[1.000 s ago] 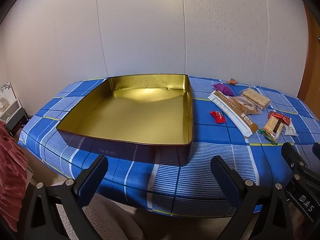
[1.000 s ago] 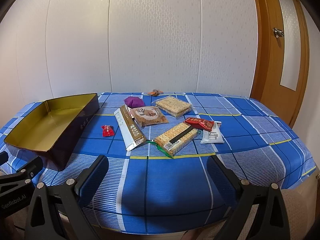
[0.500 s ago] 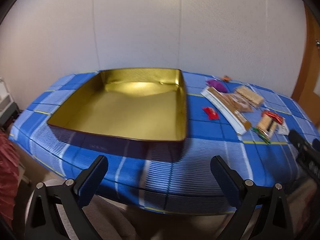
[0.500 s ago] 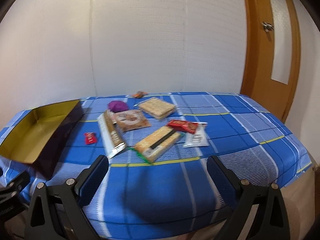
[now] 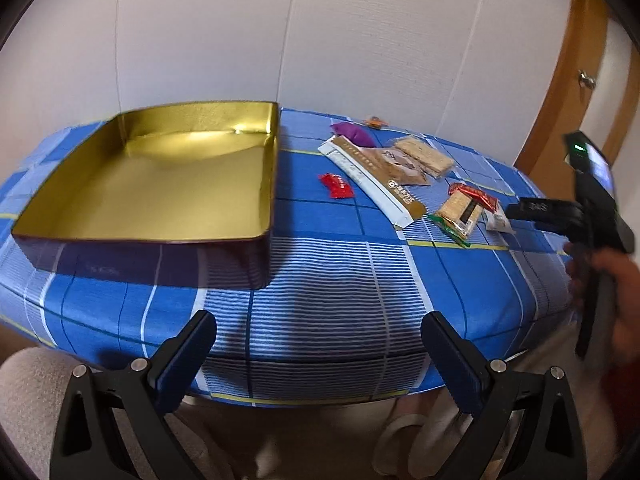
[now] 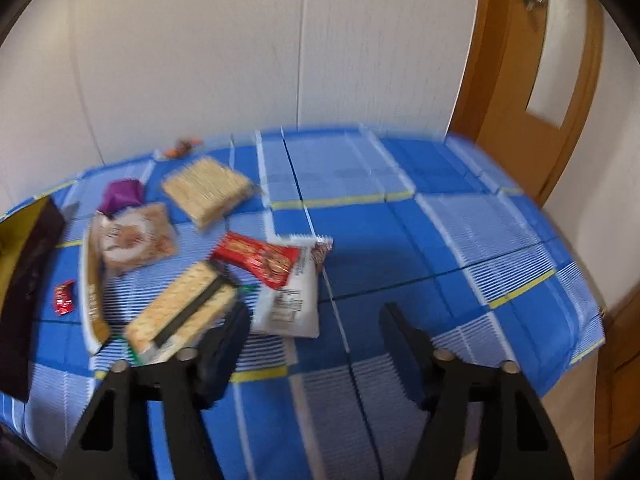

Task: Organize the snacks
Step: 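Grasp the cracker pack with the left tool while the right tool grasps the white wrapped bar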

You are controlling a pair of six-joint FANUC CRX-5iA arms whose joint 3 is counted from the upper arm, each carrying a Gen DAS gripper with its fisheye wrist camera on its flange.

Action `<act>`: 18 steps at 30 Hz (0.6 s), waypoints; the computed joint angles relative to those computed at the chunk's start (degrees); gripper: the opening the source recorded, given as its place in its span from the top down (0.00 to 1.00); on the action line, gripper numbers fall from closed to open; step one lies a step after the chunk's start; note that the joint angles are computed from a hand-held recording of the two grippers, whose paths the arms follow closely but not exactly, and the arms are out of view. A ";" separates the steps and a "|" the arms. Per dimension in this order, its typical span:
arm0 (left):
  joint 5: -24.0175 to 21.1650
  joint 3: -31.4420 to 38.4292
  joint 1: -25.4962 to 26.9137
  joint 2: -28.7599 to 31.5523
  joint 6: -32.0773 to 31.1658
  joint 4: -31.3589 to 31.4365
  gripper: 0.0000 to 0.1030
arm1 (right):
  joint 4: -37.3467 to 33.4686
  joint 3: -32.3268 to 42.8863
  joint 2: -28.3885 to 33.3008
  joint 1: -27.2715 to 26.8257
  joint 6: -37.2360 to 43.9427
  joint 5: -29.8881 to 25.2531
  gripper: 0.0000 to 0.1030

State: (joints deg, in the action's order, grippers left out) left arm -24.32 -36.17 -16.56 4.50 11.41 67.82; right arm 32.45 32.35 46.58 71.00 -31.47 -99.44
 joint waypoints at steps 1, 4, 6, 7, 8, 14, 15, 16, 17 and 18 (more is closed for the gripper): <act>0.97 -0.33 -0.55 -0.36 -0.57 0.17 0.00 | -1.08 -2.87 -1.79 -0.59 -0.55 2.80 0.47; 1.02 -1.38 -1.72 -1.02 -4.68 2.59 0.00 | -1.53 -10.41 -5.76 -1.41 -3.63 10.65 0.52; 1.19 -1.66 -2.53 -1.22 -6.59 2.83 0.00 | -0.52 -12.76 -6.56 -1.45 -4.69 13.61 0.53; 1.19 -1.32 -2.76 -0.97 -6.64 1.71 0.00 | 0.16 -13.48 -6.79 -1.36 -5.03 14.53 0.53; 0.76 -0.83 -2.83 -0.66 -6.42 0.44 0.00 | 0.98 -13.96 -6.94 -1.36 -5.09 15.66 0.55; -1.06 1.05 -4.25 0.73 -5.95 1.77 0.00 | 0.86 -8.54 -3.24 -2.04 1.50 12.89 0.62; -1.14 1.73 -4.60 1.13 -5.30 1.92 0.00 | 0.92 -8.60 -3.33 -1.92 1.24 12.86 0.65; -0.81 2.14 -5.04 1.41 -5.10 2.13 0.00 | 1.05 -8.68 -3.36 -1.69 0.94 12.42 0.66; -0.29 2.61 -5.57 1.67 -4.91 2.30 0.00 | 0.90 -8.49 -3.29 -1.55 0.84 11.54 0.68; 1.16 3.05 -6.68 1.91 -5.32 3.15 0.00 | 0.50 -8.19 -3.22 -1.35 0.56 10.06 0.70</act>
